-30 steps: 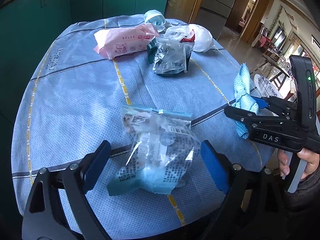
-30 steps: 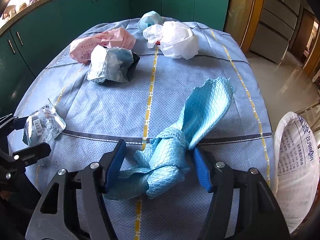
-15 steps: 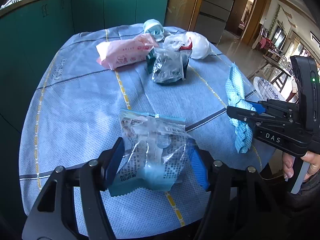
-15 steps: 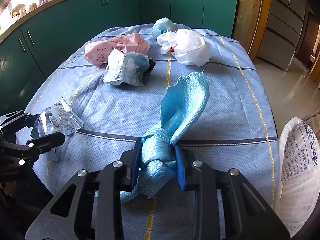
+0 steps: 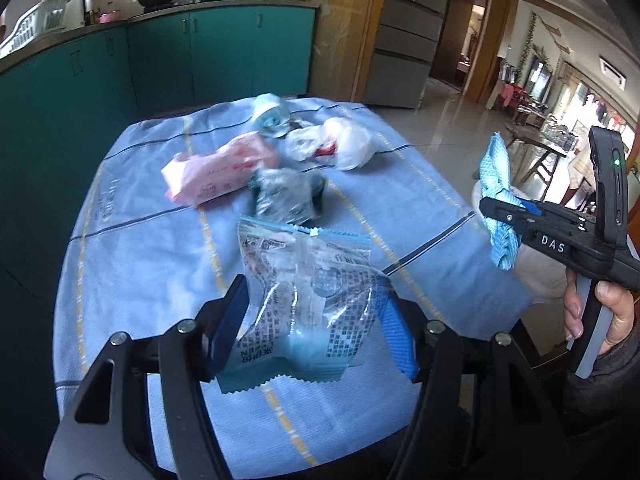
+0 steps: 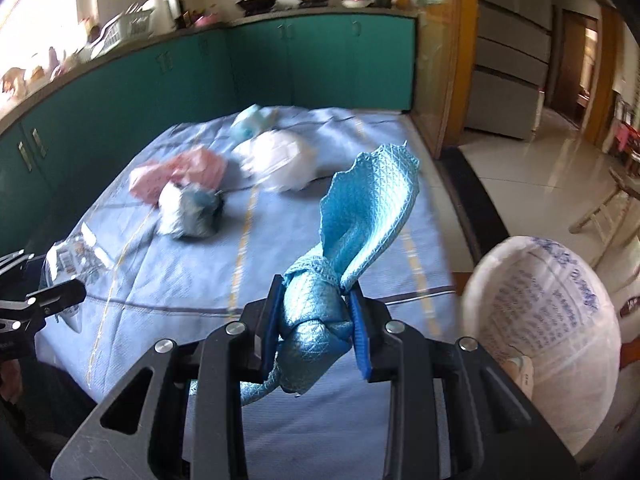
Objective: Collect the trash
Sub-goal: 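Carry the packet and blue cloth over the white bin and open both tools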
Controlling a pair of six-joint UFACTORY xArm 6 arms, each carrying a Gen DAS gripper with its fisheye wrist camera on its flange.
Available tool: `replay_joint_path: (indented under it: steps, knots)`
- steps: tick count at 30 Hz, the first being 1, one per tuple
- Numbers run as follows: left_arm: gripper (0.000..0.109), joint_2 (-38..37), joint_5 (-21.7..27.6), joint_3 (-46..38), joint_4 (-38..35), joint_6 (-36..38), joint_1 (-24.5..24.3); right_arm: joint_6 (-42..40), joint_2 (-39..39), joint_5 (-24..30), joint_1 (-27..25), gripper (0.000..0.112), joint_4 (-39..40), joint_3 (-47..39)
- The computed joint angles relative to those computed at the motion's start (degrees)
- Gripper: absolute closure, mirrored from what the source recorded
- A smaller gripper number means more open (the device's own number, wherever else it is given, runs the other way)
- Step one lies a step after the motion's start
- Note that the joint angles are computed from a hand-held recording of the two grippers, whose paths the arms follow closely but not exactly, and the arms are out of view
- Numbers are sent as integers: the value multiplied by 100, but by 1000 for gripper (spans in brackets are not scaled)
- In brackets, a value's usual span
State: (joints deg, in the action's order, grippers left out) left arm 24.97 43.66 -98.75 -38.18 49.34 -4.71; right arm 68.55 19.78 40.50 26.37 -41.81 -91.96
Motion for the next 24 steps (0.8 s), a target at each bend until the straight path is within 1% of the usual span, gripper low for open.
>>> replay_joint_path:
  steps: [4, 7, 12, 15, 16, 17, 18, 19, 20, 21, 23, 24]
  knots:
    - [44, 230, 302, -437, -57, 30, -279, 1107, -1048, 146, -225, 81, -668, 1259]
    - [44, 437, 526, -767, -82, 97, -553, 1639, -1750, 345, -411, 81, -741, 2157]
    - [44, 921, 1026, -1511, -81, 78, -1078, 2087, -2547, 535, -714, 81, -499, 3240]
    - [44, 1232, 1346, -1985, -106, 100, -1411, 2102, -2781, 535, -852, 81, -365, 3578]
    - [44, 1317, 1432, -2111, -111, 96, -1507, 2100, -2836, 585, -853, 76, -361, 3641]
    - [43, 1495, 1587, -2394, -132, 71, -1646, 2151, -2904, 644, -849, 66, -405, 3693]
    - [41, 1615, 1697, -2584, -164, 58, -1739, 2253, -2972, 652, -845, 60, -485, 3755]
    - [40, 1665, 1759, -2662, -190, 62, -1813, 2457, -3112, 622, -849, 51, -628, 3876]
    - [38, 1833, 1898, -2930, -190, 1, -1921, 2583, -3204, 604, -852, 45, -705, 3945]
    - [32, 1968, 1954, -3127, -156, -72, -2026, 2730, -3319, 568, -870, 43, -801, 4050]
    - [23, 1992, 1844, -3104, -103, -106, -2170, 2927, -3530, 645, -858, 39, -882, 4211]
    - [20, 2006, 1799, -3110, -90, -126, -2221, 2977, -3607, 710, -839, 38, -876, 4267]
